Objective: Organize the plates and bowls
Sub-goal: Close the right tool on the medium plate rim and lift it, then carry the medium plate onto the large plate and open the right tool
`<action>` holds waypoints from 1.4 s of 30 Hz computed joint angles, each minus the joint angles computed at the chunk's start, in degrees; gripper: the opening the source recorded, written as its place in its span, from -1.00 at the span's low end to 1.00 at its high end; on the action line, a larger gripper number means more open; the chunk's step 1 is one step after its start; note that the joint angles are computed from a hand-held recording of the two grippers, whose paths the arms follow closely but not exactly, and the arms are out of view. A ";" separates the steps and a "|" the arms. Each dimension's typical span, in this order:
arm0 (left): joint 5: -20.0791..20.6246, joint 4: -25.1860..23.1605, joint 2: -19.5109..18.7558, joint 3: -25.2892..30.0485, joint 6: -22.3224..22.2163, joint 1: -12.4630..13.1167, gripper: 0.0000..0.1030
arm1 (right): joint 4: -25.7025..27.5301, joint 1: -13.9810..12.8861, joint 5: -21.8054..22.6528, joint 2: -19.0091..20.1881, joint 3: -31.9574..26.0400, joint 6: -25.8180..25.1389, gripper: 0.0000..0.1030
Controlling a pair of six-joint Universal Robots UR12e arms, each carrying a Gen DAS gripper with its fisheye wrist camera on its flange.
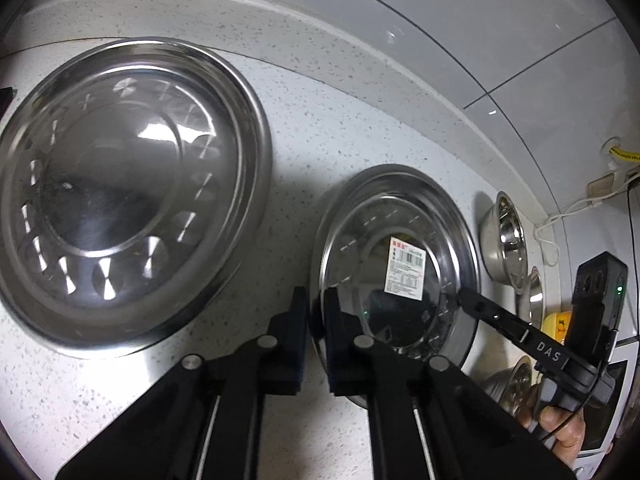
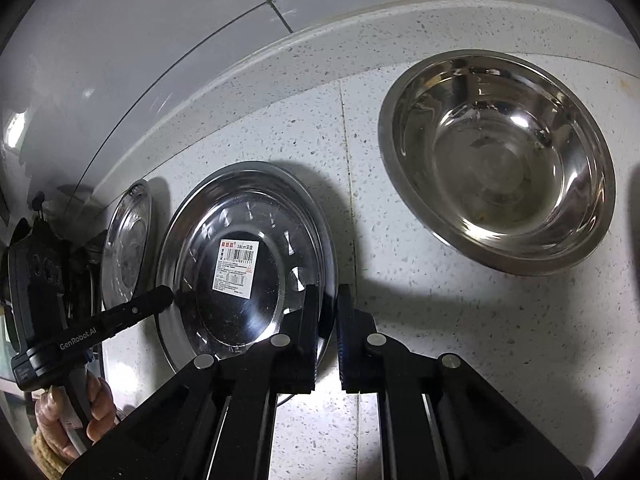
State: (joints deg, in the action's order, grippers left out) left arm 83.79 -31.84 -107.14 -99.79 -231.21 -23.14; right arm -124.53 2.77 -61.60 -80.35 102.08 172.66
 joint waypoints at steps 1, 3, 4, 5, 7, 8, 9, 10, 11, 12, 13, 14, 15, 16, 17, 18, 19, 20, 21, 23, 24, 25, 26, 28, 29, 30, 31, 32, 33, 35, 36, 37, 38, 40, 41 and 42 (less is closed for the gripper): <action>0.20 0.32 0.35 -0.41 -0.37 -0.01 -0.87 | -0.47 0.17 -0.11 -0.12 0.17 0.06 -0.84; 0.11 0.65 1.02 -1.10 -0.74 0.06 -0.87 | -1.19 0.35 0.05 -0.55 0.54 -0.02 -0.84; 0.25 0.72 1.36 -1.37 -0.67 0.01 -0.87 | -1.44 0.38 0.24 -0.86 0.74 -0.03 -0.85; 0.56 0.61 1.77 -1.61 -0.67 -0.11 -0.86 | -1.66 0.46 0.20 -1.15 0.92 -0.01 -0.85; 0.90 0.71 2.73 -2.35 -0.87 -0.28 -0.86 | -2.00 0.61 0.37 -1.70 1.20 0.11 -0.85; 0.92 0.85 3.24 -2.77 -1.06 -0.31 -0.86 | -2.12 0.68 0.58 -2.04 1.41 0.18 -0.85; 1.03 0.90 3.94 -3.34 -1.29 -0.41 -0.86 | -2.45 0.98 0.54 -2.19 1.56 0.52 -0.85; 1.14 0.86 4.49 -3.72 -1.32 -0.50 -0.86 | -2.65 1.13 0.63 -2.49 1.81 0.68 -0.85; 1.25 0.95 5.15 -4.25 -1.44 -0.58 -0.86 | -2.73 1.17 0.82 -2.82 2.09 0.69 -0.85; 1.32 1.06 5.85 -4.84 -1.67 -0.64 -0.86 | -2.82 1.27 0.99 -3.24 2.42 0.73 -0.85; 1.43 1.06 6.48 -5.34 -1.67 -0.64 -0.86 | -2.96 1.40 1.18 -3.67 2.79 0.81 -0.85; 1.68 0.99 7.16 -5.83 -1.60 -0.77 -0.86 | -3.15 1.54 1.39 -4.08 3.16 0.97 -0.85; 2.01 0.98 8.09 -6.50 -1.62 -0.91 -0.86 | -3.32 1.67 1.59 -4.54 3.54 1.13 -0.85; 2.14 0.91 8.72 -6.93 -1.66 -0.99 -0.86 | -3.51 1.79 1.79 -5.08 3.97 1.29 -0.85; 2.17 0.83 9.62 -7.59 -1.59 -1.06 -0.86 | -3.68 1.88 2.01 -5.64 4.38 1.39 -0.85; 2.30 0.86 10.38 -8.18 -1.55 -1.15 -0.86 | -3.79 1.94 2.22 -6.14 4.77 1.45 -0.85; 2.41 0.90 11.19 -8.78 -1.46 -1.20 -0.86 | -3.96 2.08 2.44 -6.76 5.24 1.70 -0.85; 2.54 0.98 12.25 -9.60 -1.40 -1.31 -0.86 | -4.02 2.14 2.71 -7.35 5.68 1.82 -0.85; 2.75 0.88 13.23 -10.31 -1.47 -1.46 -0.86 | -4.09 2.26 2.97 -7.95 6.12 1.95 -0.85; 3.04 0.42 14.99 -11.48 -1.52 -1.74 -0.86 | -4.54 2.61 3.62 -9.30 7.13 2.47 -0.85; 3.20 0.38 15.61 -11.92 -1.64 -1.90 -0.86 | -4.74 2.85 3.84 -9.80 7.43 2.78 -0.85; 3.39 0.30 16.87 -12.84 -1.67 -2.03 -0.86 | -5.04 3.05 4.09 -10.54 7.93 2.88 -0.85; 3.41 0.27 17.74 -13.48 -1.86 -2.12 -0.86 | -5.39 3.33 4.18 -11.22 8.39 3.03 -0.85; 3.25 0.68 19.71 -15.05 -2.42 -2.35 -0.86 | -5.86 3.84 4.48 -12.54 9.33 3.25 -0.85; 3.21 0.80 20.71 -15.77 -2.63 -2.54 -0.86 | -5.95 4.05 4.68 -13.14 9.72 3.36 -0.85; 3.25 0.88 21.71 -16.54 -2.73 -2.66 -0.86 | -6.09 4.23 4.82 -13.84 10.21 3.38 -0.85; 3.38 0.85 23.07 -17.54 -3.17 -2.93 -0.86 | -6.18 4.37 5.12 -14.64 10.79 3.34 -0.85; 3.48 0.80 23.75 -18.03 -3.60 -3.21 -0.86 | -6.05 4.44 5.67 -15.46 11.40 3.28 -0.85; 3.69 0.47 25.11 -18.98 -3.92 -3.63 -0.86 | -5.94 4.53 6.06 -16.08 11.89 3.17 -0.85; 4.23 -0.09 26.90 -20.23 -4.50 -4.45 -0.86 | -5.78 5.18 6.15 -17.62 13.01 3.05 -0.85; 4.12 -0.13 27.99 -21.06 -4.94 -4.70 -0.86 | -5.64 5.51 6.34 -18.28 13.51 3.00 -0.85; 3.93 -0.32 29.28 -22.01 -5.36 -5.01 -0.86 | -5.40 5.79 6.77 -18.97 14.10 2.93 -0.85; 3.94 -0.29 30.23 -22.78 -5.71 -5.31 -0.86 | -4.84 5.69 7.18 -19.65 14.55 2.50 -0.85; 3.82 -0.13 32.19 -24.60 -7.32 -6.04 -0.86 | -3.99 6.23 7.51 -20.88 15.52 1.96 -0.84; 3.62 0.06 32.77 -25.32 -8.15 -6.35 -0.86 | -3.27 6.41 7.59 -21.44 15.93 1.46 -0.84; 3.50 0.38 33.52 -26.26 -8.78 -6.62 -0.86 | -2.52 6.54 7.72 -22.04 16.42 0.98 -0.84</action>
State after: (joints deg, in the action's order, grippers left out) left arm 87.30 -31.46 -73.61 -126.04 -239.98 -29.77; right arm -127.05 9.31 -53.88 -102.38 118.50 173.64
